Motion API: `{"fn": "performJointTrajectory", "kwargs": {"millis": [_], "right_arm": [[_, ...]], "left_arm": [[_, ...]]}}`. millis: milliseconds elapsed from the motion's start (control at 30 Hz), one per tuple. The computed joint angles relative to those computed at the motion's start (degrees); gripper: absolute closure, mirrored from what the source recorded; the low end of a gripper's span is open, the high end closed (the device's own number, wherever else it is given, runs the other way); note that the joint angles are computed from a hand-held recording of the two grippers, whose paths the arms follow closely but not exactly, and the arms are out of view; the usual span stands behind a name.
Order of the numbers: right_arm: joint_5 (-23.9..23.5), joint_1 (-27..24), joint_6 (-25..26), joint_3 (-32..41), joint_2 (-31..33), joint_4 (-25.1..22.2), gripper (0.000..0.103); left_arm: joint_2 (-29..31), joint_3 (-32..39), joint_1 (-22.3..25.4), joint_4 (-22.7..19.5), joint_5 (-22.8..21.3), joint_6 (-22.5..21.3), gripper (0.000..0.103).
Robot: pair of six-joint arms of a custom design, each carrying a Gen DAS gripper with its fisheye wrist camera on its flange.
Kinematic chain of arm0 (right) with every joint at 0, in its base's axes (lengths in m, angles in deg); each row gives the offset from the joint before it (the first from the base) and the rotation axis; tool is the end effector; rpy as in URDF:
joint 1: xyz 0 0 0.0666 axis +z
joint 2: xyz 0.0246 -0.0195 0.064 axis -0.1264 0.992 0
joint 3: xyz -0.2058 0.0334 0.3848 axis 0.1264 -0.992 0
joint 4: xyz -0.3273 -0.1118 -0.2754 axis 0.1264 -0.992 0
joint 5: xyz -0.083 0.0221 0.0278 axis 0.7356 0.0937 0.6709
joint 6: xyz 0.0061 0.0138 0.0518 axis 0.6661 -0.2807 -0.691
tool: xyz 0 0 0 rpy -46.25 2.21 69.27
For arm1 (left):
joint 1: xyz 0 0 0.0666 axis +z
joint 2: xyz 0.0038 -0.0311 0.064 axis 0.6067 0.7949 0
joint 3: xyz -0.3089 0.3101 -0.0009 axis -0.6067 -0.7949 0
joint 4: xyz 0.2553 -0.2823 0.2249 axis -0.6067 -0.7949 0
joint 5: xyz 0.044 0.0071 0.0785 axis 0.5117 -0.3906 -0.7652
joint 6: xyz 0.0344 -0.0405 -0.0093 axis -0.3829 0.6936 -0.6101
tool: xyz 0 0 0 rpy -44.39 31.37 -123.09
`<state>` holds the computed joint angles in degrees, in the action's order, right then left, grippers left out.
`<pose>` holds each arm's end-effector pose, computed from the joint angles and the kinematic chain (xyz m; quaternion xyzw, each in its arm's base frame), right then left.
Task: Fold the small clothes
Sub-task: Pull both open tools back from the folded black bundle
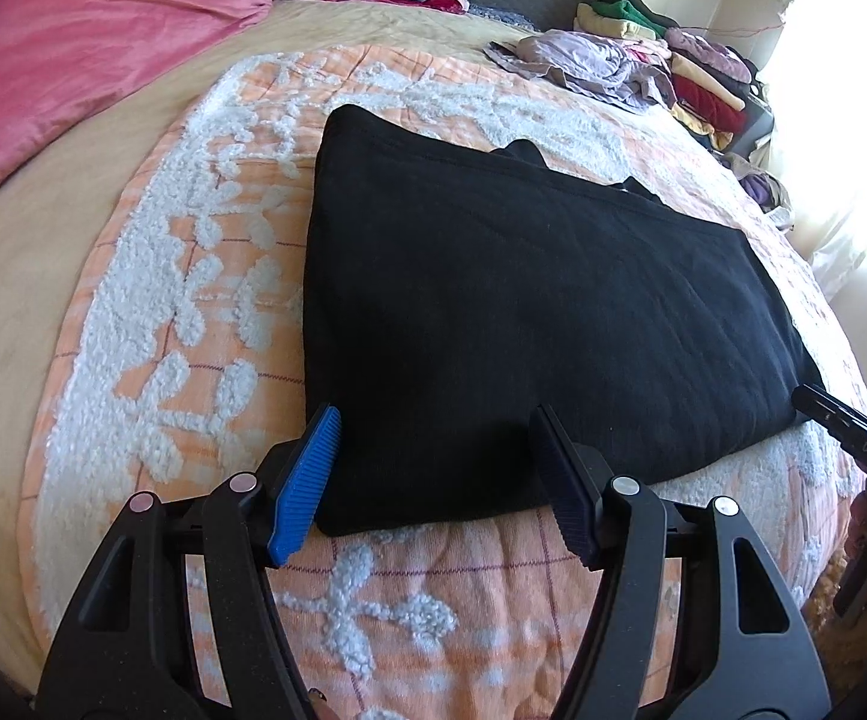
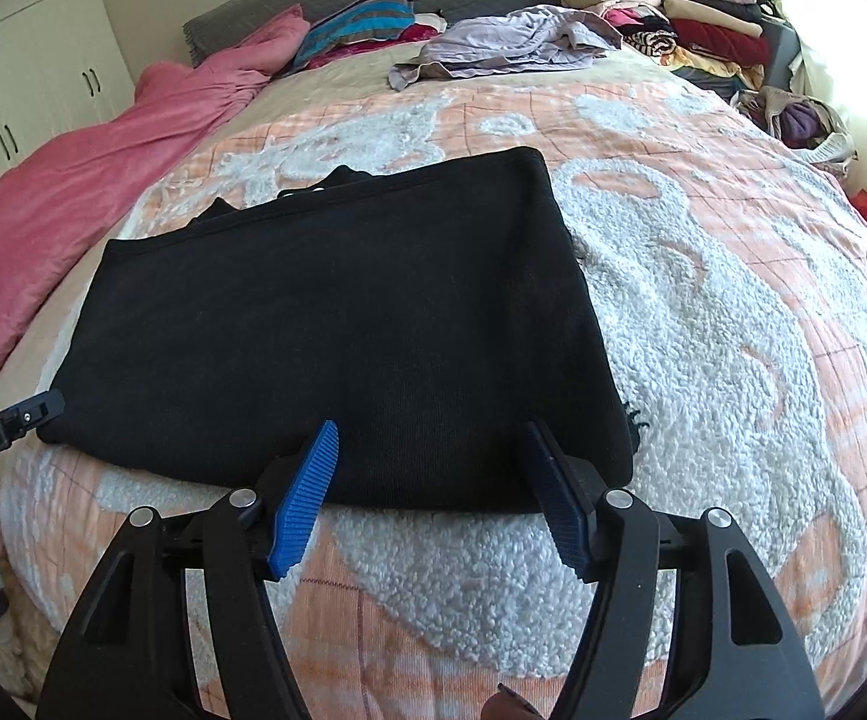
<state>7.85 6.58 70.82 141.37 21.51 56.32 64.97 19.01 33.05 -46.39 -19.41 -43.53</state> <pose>0.4367 0.1157 0.3199 -0.1478 0.9272 0.1499 0.3098 0.3254 -0.0244 0.3237 -0.1349 0.9366 -0.0627 0.3172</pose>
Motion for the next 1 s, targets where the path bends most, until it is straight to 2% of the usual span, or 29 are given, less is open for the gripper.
{"fn": "performJointTrajectory", "kwargs": {"millis": [267, 500, 700, 800, 1000], "right_arm": [[-0.5, 0.0, -0.1, -1.0, -1.3, 0.1, 0.033], [-1.6, -0.2, -0.5, -2.1, -2.9, 0.0, 0.021], [-0.4, 0.3, 0.2, -2.9, -3.9, -0.4, 0.021], [-0.5, 0.4, 0.0, -3.3, -4.5, -0.3, 0.010], [0.7, 1.3, 0.5, -3.7, -5.4, 0.0, 0.006]], "left_arm": [[-1.9, -0.9, -0.1, -0.6, 0.1, 1.0, 0.046], [-3.1, -1.4, -0.6, -1.5, 0.0, 1.7, 0.044], [-4.3, -1.8, -1.6, -2.6, -0.8, 2.1, 0.042], [-5.3, -2.1, -1.7, -3.3, -0.5, 2.6, 0.040], [-6.0, -2.3, -2.2, -4.2, -0.3, 3.3, 0.035]]}}
